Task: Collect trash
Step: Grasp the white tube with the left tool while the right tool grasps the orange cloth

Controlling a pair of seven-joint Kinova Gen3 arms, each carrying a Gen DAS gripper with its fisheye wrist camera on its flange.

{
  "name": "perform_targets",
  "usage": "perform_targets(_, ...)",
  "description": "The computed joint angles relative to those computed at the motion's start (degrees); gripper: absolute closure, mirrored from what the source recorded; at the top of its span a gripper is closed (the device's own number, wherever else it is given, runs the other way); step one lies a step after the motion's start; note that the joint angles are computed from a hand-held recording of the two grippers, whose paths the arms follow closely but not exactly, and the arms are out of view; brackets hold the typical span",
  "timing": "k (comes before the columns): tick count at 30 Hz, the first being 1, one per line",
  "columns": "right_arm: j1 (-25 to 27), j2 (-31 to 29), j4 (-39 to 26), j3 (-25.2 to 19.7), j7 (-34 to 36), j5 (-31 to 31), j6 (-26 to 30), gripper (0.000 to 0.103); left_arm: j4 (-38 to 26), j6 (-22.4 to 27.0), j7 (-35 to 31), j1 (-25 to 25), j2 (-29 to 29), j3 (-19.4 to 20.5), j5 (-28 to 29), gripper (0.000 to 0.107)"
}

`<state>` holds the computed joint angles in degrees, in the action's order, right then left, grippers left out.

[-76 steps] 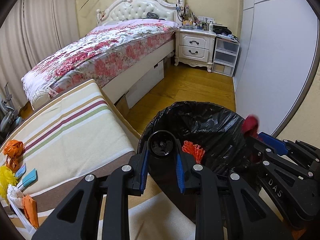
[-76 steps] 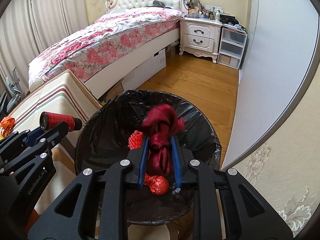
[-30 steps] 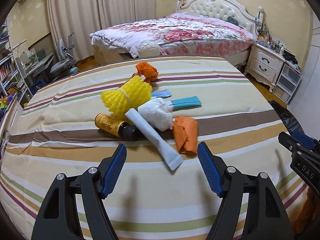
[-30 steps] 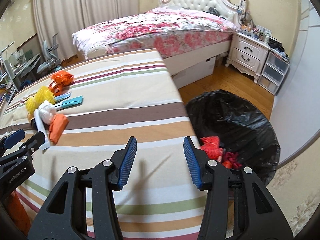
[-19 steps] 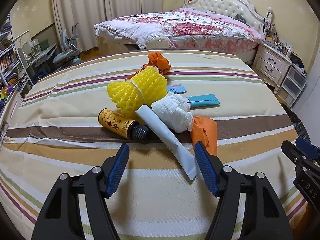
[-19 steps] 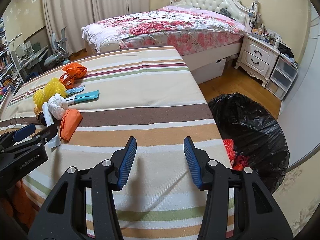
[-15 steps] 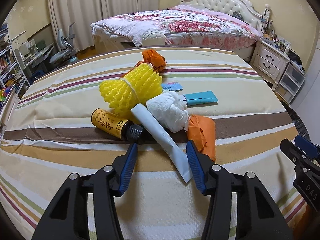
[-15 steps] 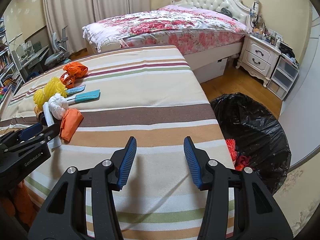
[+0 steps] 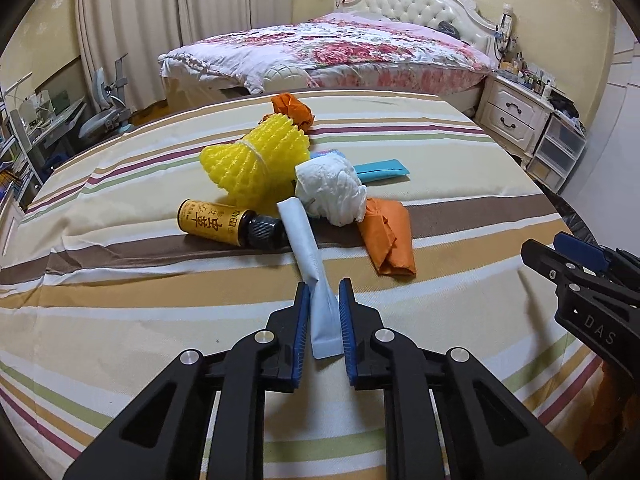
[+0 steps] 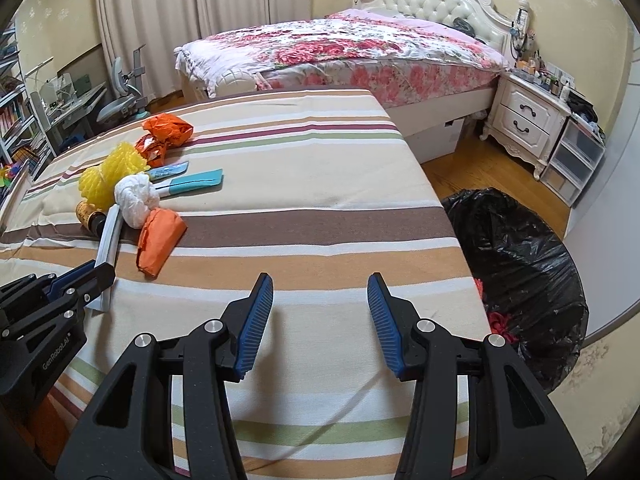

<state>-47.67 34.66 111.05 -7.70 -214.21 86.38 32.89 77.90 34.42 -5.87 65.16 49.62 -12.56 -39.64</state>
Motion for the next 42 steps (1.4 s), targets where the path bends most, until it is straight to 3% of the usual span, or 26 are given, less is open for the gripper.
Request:
perform_targets(11, -2.2, 1.3, -3.9, 0.7, 5.2, -2.4, -2.0, 0.055, 7.3, -3.6, 5.6, 2.2, -3.3, -2.8, -2.8, 0.093)
perform_targets(20, -4.7, 2.7, -8.0, 3.9, 11.1, -7.1, -6.0, 0.055, 10.0, -5.2, 7.1, 0.8, -4.3, -2.2, -3.3, 0.093)
perform_targets(22, -5.4, 3.0, -8.8, 4.9, 12.0, -8.0, -6.9, 0.055, 10.5, -5.9, 7.5, 0.5, -4.5, -2.3, -3.0, 0.090)
perform_targets(24, -6.1, 3.2, -9.6, 6.0, 12.6, -8.9, -8.0, 0.053, 10.4, -6.1, 7.3, -0.2, -4.5, -2.1, -2.3, 0.076)
perform_targets(26, -6.7, 3.5, -10.3, 7.2, 12.8, -9.4, -9.4, 0.048, 10.6, -6.5, 7.6, -0.2, -4.5, -2.5, -1.9, 0.068)
perform_targets(32, -6.3, 5.8, -14.8, 7.8, 22.2, -17.5, -10.1, 0.048, 11.1, -6.8, 8.1, 0.3, -4.4, -3.6, -1.7, 0.067)
perform_targets(35, -6.2, 6.7, -16.1, 7.8, 27.0, -21.5, -9.9, 0.048, 11.4, -6.9, 8.3, 0.7, -4.3, -4.2, -2.1, 0.072)
perform_targets(38, -8.3, 7.5, -17.0, 9.7, 29.3, -23.6, -8.1, 0.060, 11.5, -6.8, 8.5, 1.2, -4.2, -4.6, -2.7, 0.082)
perform_targets(40, -9.5, 7.5, -16.7, 11.2, 30.2, -24.4, -8.6, 0.075, 12.0, -7.5, 8.7, 1.3, -4.3, -4.8, -3.1, 0.089)
perform_targets(42, -10.5, 7.2, -15.7, 13.1, 30.1, -25.2, -10.2, 0.074, 12.1, -7.7, 8.8, 1.6, -4.3, -5.1, -3.3, 0.090)
